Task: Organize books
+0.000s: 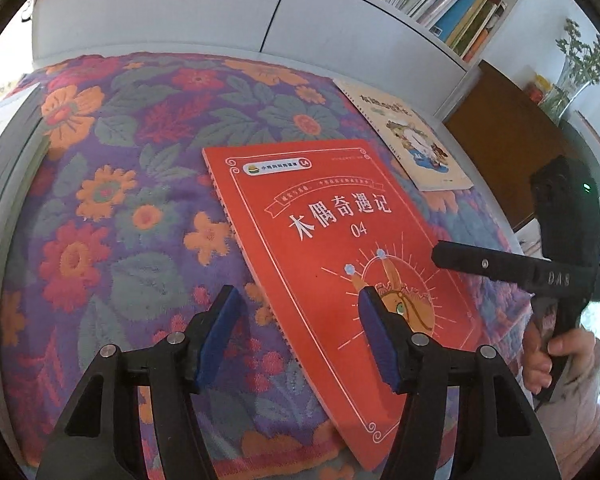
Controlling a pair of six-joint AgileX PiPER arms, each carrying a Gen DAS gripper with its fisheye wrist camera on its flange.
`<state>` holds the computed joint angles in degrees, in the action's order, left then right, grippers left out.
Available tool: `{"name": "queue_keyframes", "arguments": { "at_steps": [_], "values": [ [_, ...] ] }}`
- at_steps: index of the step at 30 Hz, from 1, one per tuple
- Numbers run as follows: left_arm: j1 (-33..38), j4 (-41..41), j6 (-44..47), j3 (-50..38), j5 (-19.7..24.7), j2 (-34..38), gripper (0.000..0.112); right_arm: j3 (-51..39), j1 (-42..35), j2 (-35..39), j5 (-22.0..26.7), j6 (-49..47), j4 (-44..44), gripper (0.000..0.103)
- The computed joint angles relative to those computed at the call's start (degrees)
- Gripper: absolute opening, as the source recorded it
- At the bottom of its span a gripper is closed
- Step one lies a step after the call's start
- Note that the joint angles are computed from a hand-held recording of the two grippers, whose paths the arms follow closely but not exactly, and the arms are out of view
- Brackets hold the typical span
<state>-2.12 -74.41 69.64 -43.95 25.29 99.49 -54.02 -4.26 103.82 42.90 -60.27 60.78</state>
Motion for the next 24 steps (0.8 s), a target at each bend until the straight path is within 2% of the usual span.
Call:
{"name": "queue_keyframes", "arguments": {
  "at_steps": [4, 6, 7, 9, 12, 13, 14, 17, 20, 24],
  "values": [
    [0.3, 2.9, -2.0, -0.2, 0.8, -0.2, 0.059, -1.4, -1.6, 1.2, 5.0, 1.6, -0.6, 0.058],
    [0.3, 5.9, -4.6, -0.2, 0.1, -0.6, 0.057, -1.4, -1.8, 2.1, 10.8, 2.4, -1.4, 0.058],
    [1.1, 5.6, -3.9, -0.4, 1.3, -0.3, 0.057, -1.5, -2.0, 2.7, 14.1, 3.0, -2.4, 0.058],
    [2.8, 5.5, -3.1, -1.0, 3.8, 0.5, 0.053, -1.3, -2.6, 3.4, 16.2, 2.3, -2.8, 0.057],
    [4.7, 4.9, -2.3, -1.7, 6.3, 1.6, 0.048, -3.5, -5.8, 8.0, 20.7, 1.0, -0.5, 0.048],
    [5.2, 4.6, -2.1, -1.9, 6.9, 1.9, 0.045, -5.1, -6.6, 10.4, 22.5, 0.9, 0.7, 0.042],
    [5.6, 4.6, -2.1, -2.0, 7.4, 2.1, 0.044, -5.8, -6.8, 11.0, 22.5, 1.0, 0.6, 0.032],
    [5.8, 5.0, -2.7, -2.2, 7.4, 2.3, 0.037, -8.1, -6.6, 13.2, 22.6, 1.6, 1.1, 0.022],
    [6.6, 4.6, -2.1, -2.6, 8.0, 2.9, 0.034, -9.5, -6.7, 14.3, 22.7, 2.0, 1.2, 0.014],
    [7.1, 4.0, -1.5, -3.1, 8.1, 3.6, 0.030, -8.9, -8.0, 14.3, 22.6, 0.2, 1.8, 0.011]
  ]
}}
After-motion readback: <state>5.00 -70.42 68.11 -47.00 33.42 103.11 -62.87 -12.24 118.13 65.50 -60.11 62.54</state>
